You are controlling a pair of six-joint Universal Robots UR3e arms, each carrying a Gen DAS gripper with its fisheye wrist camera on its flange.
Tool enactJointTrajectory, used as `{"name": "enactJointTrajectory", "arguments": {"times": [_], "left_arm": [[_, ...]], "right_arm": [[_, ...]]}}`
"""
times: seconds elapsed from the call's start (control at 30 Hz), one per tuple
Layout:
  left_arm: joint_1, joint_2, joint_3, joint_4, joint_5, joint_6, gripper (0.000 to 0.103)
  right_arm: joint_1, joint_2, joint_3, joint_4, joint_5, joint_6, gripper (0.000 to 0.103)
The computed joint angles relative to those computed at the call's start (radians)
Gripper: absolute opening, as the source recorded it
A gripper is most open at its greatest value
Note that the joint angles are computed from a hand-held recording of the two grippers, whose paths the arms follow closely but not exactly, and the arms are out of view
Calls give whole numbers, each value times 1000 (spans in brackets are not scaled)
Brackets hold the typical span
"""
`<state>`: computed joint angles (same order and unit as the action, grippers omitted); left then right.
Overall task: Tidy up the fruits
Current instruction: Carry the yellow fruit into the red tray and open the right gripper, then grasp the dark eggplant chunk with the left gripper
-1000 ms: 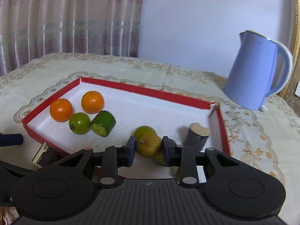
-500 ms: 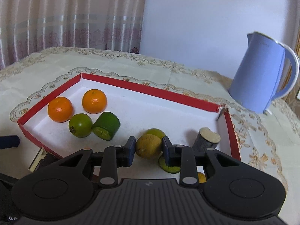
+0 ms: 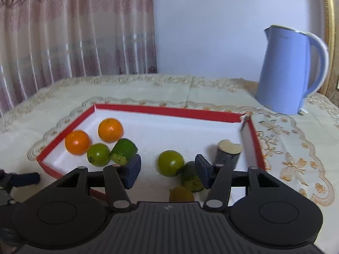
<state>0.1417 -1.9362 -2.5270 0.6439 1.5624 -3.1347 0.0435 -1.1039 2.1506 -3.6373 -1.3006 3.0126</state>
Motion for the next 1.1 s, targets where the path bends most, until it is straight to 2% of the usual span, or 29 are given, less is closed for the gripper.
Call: {"name": "enactJointTrajectory", "arguments": {"times": [0.07,0.17,0.3,0.4,0.53,0.7,0.8,0.9,1.1], "left_arm": [[0,0,0,0,0,0,103],[0,-1,-1,1,0,0,103],[1,-1,-1,2,-1,1,103],[1,0,-1,1,-1,1,103],[0,1,-1,0,-1,0,103],[1,2,-1,0,-1,0,103],[1,2,-2,0,-2,0,103],[2,2,-2,1,-3,-1,103],[2,2,-1,0,-2,1,103]], "right_arm": [[-34,-39,73,-48,26,-11,56],[-79,-71,196,-161,40,-40,68],[-141,-92,358,-287,62,-81,73],[-111,-96,380,-245,-4,-129,75],[-69,4,356,-323,-78,-130,75],[-106,11,348,-278,-22,-99,76],[-107,6,348,-265,-35,-65,85],[-123,1,347,-244,-14,-54,90],[-129,0,351,-237,4,-66,94]]}}
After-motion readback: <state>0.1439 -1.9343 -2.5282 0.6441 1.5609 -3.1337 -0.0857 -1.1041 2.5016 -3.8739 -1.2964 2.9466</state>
